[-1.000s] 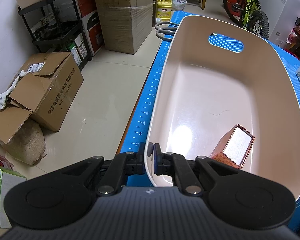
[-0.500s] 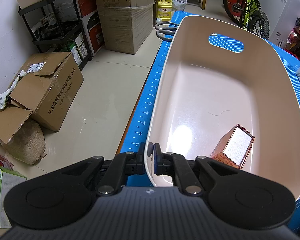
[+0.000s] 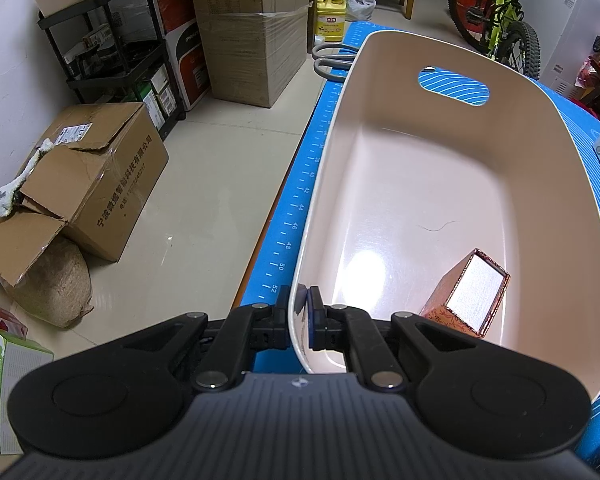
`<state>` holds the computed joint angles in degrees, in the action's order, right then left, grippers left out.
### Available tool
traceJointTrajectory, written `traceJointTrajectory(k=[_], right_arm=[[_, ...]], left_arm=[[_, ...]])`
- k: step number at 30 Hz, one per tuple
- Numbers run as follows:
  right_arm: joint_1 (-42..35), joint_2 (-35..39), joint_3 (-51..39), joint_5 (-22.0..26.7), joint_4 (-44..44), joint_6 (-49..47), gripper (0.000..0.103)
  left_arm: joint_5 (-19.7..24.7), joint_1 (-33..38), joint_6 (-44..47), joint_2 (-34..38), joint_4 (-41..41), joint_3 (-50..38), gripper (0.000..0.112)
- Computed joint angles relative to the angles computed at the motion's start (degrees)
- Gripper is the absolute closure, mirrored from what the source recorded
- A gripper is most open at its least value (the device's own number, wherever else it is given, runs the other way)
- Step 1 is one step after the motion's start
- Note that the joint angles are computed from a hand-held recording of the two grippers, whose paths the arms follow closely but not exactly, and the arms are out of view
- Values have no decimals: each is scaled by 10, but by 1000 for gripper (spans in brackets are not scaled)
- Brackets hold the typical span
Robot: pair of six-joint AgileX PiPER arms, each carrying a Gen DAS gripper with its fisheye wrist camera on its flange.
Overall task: Organize rigid objects
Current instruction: 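Lower the red figurine into the basket and open the right tool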
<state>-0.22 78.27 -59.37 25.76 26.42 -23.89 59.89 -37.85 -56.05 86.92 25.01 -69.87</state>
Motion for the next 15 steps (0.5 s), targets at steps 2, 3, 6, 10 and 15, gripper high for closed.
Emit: traceJointTrajectory(k=[2, 3, 6, 10, 15], right_arm=[[16, 6, -15, 1, 6, 6, 67], [27, 12, -24, 2, 8, 8, 67], [61, 30, -52, 0, -5, 28, 67], [124, 50, -82, -4, -40, 70, 67], [205, 84, -119, 3, -137, 171, 67]], left_arm=[[0, 2, 0, -1, -1, 0, 103], [1, 2, -1, -1, -2, 0, 103], [4, 3, 1, 0, -4, -3, 103], [6, 4, 2, 2, -4, -6, 103], [5, 3, 2, 3, -3, -6, 103]])
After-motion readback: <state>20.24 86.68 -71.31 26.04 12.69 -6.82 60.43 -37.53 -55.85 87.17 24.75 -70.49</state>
